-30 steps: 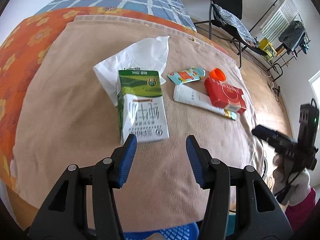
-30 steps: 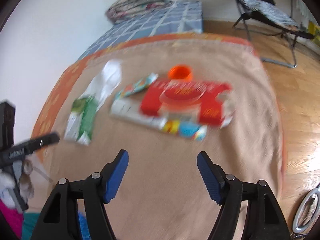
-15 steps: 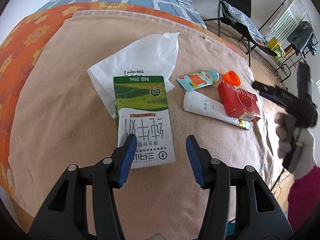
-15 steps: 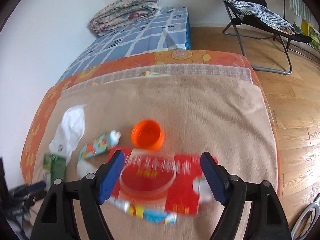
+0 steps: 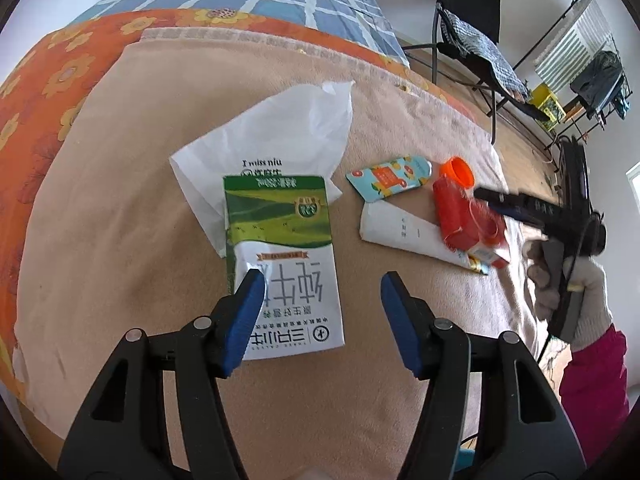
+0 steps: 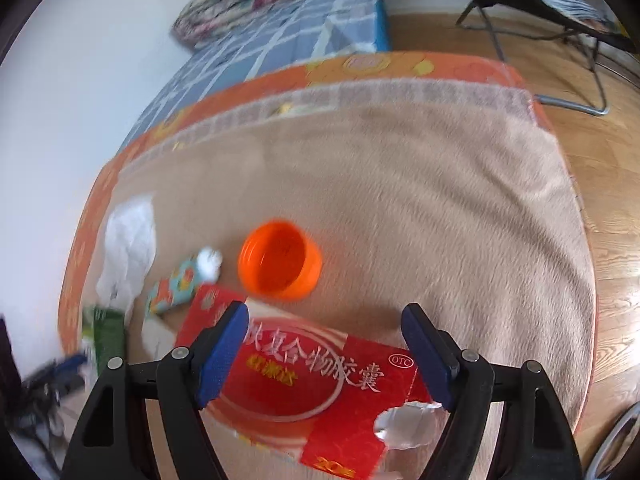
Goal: Collect trash
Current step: 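Grasp the green-and-white milk carton with the left gripper while the right gripper grasps the red box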
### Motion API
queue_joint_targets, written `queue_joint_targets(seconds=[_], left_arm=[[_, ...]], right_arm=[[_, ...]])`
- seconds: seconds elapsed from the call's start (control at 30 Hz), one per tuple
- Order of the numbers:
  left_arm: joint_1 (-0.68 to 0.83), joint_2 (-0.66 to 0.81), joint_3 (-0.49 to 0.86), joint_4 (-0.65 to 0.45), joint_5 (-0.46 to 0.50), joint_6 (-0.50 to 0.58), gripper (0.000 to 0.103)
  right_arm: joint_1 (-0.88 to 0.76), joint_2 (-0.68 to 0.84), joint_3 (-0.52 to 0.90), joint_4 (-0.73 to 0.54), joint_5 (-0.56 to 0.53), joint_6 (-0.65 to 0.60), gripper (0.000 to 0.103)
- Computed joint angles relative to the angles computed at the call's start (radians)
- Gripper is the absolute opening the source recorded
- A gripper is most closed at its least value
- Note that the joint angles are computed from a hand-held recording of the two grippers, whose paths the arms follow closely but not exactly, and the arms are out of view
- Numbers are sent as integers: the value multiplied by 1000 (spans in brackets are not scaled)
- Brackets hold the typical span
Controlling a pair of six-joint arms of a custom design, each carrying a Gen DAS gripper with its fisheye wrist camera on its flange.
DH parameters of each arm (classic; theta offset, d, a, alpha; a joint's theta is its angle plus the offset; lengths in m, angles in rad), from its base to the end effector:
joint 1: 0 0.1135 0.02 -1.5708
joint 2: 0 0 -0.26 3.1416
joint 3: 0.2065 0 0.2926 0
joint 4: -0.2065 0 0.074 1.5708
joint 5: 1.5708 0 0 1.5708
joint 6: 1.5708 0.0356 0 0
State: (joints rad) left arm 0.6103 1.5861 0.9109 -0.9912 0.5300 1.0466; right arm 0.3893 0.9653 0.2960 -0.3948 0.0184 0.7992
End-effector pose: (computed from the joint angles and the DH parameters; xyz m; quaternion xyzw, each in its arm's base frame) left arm 0.2357 0.1429 0.1371 0.1964 0.9438 -0.2108 0.1616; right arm 0.1733 0.0704 0.1008 0.1993 0.9473 0.1329 0.2127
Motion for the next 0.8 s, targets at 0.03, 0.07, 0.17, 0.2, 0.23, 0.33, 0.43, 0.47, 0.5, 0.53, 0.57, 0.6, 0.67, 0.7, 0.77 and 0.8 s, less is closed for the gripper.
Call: queue_joint_targets(seconds=[0.03,0.07,0.17,0.2,0.23,0.33,0.43,0.47,0.5,0.53,0.57,0.6,0.67,0.7,0.77,0.8], left_arm=[[2,5,9,-5,3,-4,62],[4,7,13,-7,5,-6,62],[5,15,22,-9,2,-12,62],[3,17,23,-10,2,-10,63],[0,16,21,-8,-1,-9,63],[-12,21,17,-2,-8,-7,72],[-29,-12,-24,48,-24,-6,73],[-35,-38,-45,77,-34,-14,73],[-31,-52,-54,91,-37,-16,73],[-24,-66,-58,99,-33,-17,73],[-19,-69,-56,101,-30,-17,73],[-15,-76,-55,113,-31,-25,73],[-17,-70,-56,136,-41,-35,73],[-21,-60,-55,141,-49,-37,73],[-36,-28,-55,150,-72,-48,73],[-45,-20,-61,153,-84,-50,73]], right_arm=[[8,-7,0,-14,-16,-13,81],[19,-23,-2,-30,-32,-24,81],[54,-91,-18,-59,-99,-38,81],[79,-97,-12,-71,-99,-47,81],[126,-102,2,-97,-76,-54,88],[281,-54,55,-129,5,-75,100],[403,75,116,-125,72,-75,100],[422,107,132,-126,91,-72,100],[443,151,154,-129,113,-65,100],[456,170,163,-131,126,-54,100],[466,191,174,-128,142,-43,100],[468,193,178,-133,149,-37,100],[468,227,201,-139,181,-17,100],[469,236,209,-144,192,-11,100],[466,279,237,-159,223,2,100],[466,298,251,-162,231,3,100]])
